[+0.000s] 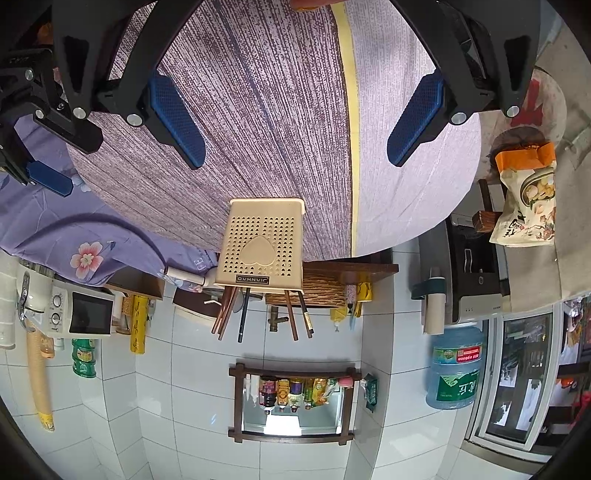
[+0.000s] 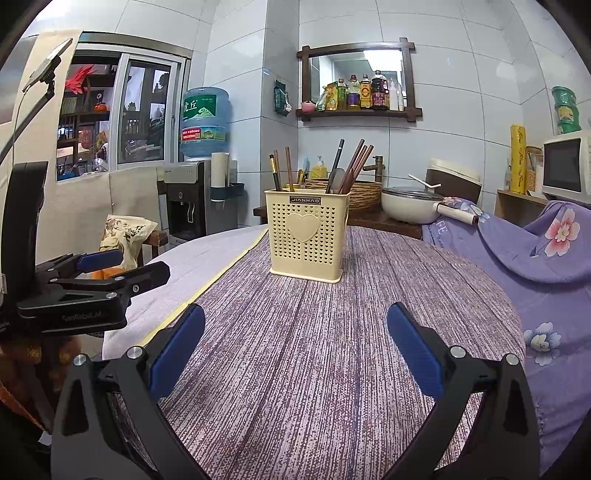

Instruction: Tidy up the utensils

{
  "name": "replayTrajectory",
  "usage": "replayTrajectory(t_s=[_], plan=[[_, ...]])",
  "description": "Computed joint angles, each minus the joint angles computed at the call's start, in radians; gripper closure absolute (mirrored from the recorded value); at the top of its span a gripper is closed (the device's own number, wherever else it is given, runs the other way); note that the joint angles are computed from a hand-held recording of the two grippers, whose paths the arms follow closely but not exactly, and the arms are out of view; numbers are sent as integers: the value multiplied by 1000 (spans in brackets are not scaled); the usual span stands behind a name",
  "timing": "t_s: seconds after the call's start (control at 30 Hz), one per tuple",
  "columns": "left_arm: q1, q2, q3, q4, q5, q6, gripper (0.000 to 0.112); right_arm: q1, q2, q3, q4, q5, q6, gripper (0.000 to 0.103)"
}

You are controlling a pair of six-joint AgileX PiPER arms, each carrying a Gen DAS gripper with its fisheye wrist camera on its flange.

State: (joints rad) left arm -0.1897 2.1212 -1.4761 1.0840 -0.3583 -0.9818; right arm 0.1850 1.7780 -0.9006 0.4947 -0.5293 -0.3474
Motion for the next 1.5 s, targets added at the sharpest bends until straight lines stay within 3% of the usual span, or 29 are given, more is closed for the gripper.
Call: replayTrajectory(t_s=[0.53, 1.5], plan=[[4, -5, 4, 26, -8, -18, 15, -7, 2, -11, -2, 15, -4, 6], [17, -11, 15, 3, -37, 7, 15, -2, -6, 15, 12, -37, 14, 6]])
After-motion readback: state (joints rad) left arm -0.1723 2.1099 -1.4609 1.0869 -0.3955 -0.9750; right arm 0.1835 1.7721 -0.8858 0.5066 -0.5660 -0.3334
